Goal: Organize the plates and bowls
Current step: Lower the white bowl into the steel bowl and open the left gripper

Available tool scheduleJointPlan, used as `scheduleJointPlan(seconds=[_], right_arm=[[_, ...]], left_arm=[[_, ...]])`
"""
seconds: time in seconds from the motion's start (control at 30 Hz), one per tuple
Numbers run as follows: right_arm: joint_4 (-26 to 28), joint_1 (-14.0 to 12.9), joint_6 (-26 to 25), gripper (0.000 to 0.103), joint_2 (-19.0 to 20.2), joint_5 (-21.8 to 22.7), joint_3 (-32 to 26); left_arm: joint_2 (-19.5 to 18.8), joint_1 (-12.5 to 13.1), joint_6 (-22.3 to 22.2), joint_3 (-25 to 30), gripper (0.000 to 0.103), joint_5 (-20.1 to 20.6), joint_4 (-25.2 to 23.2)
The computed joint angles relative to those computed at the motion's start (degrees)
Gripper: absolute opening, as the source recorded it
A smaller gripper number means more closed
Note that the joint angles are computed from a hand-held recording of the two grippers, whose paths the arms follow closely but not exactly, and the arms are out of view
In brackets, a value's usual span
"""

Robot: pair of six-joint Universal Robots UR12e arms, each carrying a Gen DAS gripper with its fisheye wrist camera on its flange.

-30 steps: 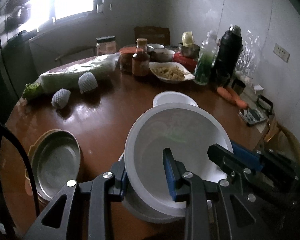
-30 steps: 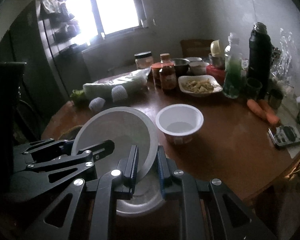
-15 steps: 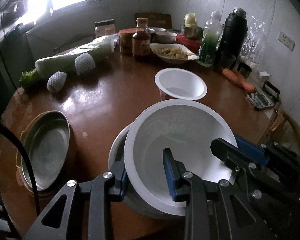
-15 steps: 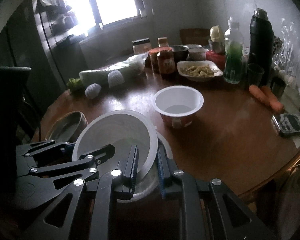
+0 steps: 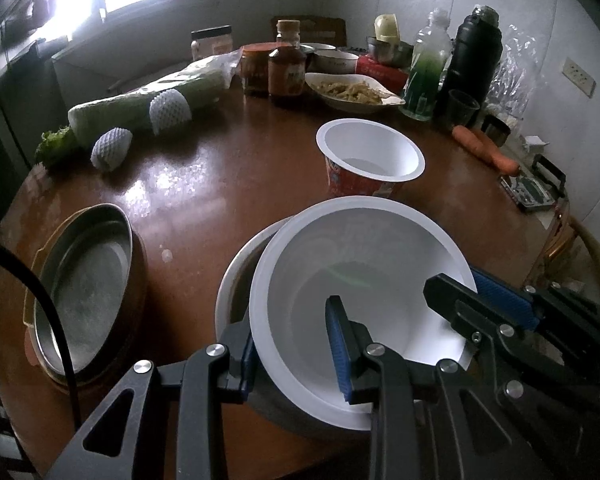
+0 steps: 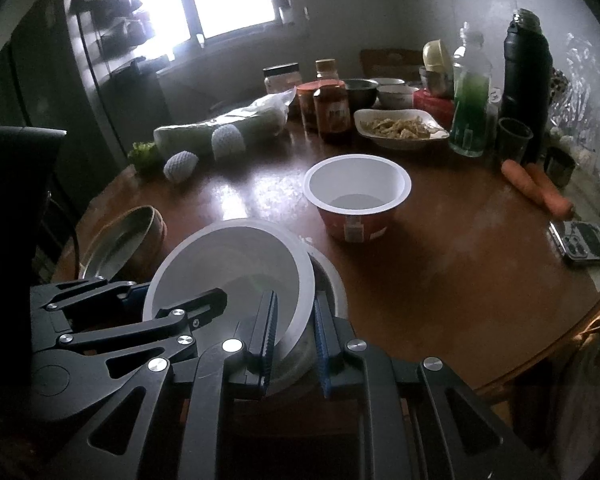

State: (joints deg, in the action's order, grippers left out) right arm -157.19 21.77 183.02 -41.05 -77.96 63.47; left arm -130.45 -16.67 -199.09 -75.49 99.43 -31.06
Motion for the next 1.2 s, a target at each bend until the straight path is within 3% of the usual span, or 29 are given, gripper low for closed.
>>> scheduleJointPlan(seconds=[0.7,1.2], right_arm=[[0.5,0.5,-0.8,0.020,0.9,-2.4,-1.0],[-0.4,0.2,1.0,0.020,0.9,-1.1,-0.8]], left_arm=[[-0.5,0.2,-0.2,0.1,0.031,0.5,-0.1],[0.1,0.4,-0.9,-1.0,0.031,-0.3,2.4]])
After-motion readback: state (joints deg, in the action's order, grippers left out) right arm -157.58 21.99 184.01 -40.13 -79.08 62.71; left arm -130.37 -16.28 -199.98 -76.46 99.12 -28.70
